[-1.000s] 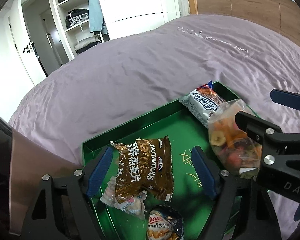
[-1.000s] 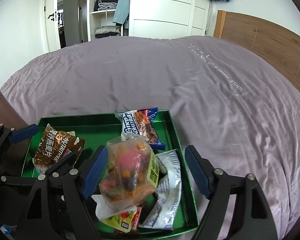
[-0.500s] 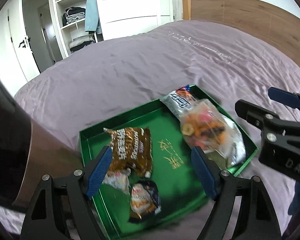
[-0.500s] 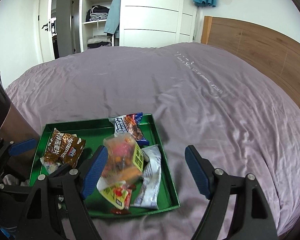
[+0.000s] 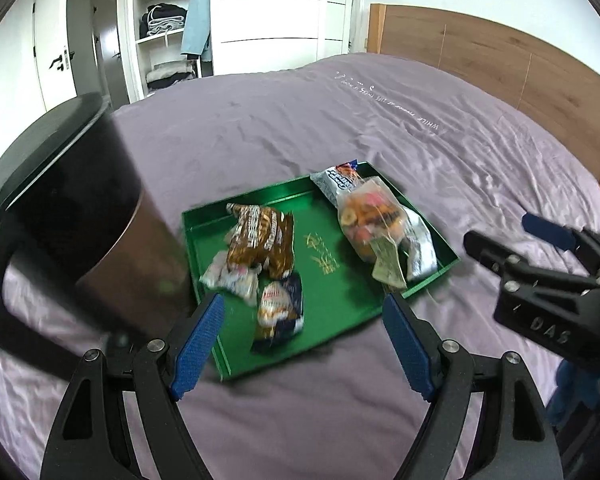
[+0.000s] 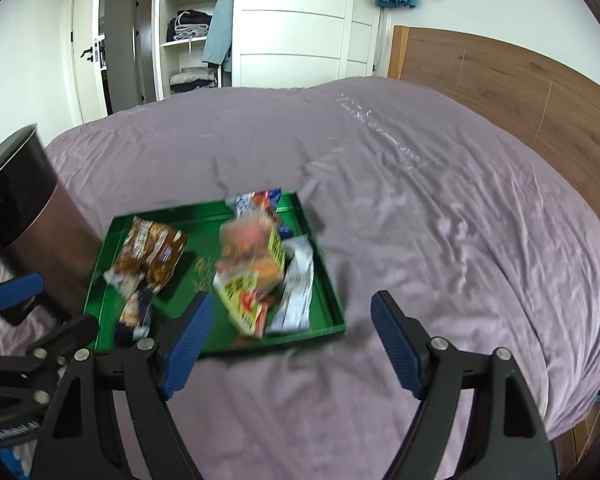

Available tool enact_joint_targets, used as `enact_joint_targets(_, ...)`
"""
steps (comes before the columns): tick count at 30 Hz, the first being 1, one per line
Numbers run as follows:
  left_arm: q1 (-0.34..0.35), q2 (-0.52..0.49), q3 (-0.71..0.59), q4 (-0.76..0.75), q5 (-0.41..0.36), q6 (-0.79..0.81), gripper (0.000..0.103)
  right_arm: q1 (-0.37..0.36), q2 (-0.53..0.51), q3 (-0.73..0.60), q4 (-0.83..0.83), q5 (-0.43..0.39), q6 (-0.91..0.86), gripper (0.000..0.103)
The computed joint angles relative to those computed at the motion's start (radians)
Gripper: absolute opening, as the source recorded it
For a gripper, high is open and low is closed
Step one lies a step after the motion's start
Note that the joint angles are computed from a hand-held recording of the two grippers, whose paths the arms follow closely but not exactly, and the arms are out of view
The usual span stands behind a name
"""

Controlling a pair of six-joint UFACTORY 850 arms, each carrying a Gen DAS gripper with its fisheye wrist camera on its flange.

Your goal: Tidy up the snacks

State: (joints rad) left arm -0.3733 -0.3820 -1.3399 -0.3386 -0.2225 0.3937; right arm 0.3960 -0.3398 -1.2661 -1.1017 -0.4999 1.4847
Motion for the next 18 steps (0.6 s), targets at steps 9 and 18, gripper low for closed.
enact_joint_targets(9,0.038,0.148,0.182,0.098,0.083,-0.068,0.077,0.093,0.05,0.055,0.016,-0.054,0.046,0.103)
enact_joint_targets(18,0.099,0.218,0.263,-0.054,0.09,0.111,0.077,0.181,0.056,0.047,0.018,-0.106,0.09,0.103)
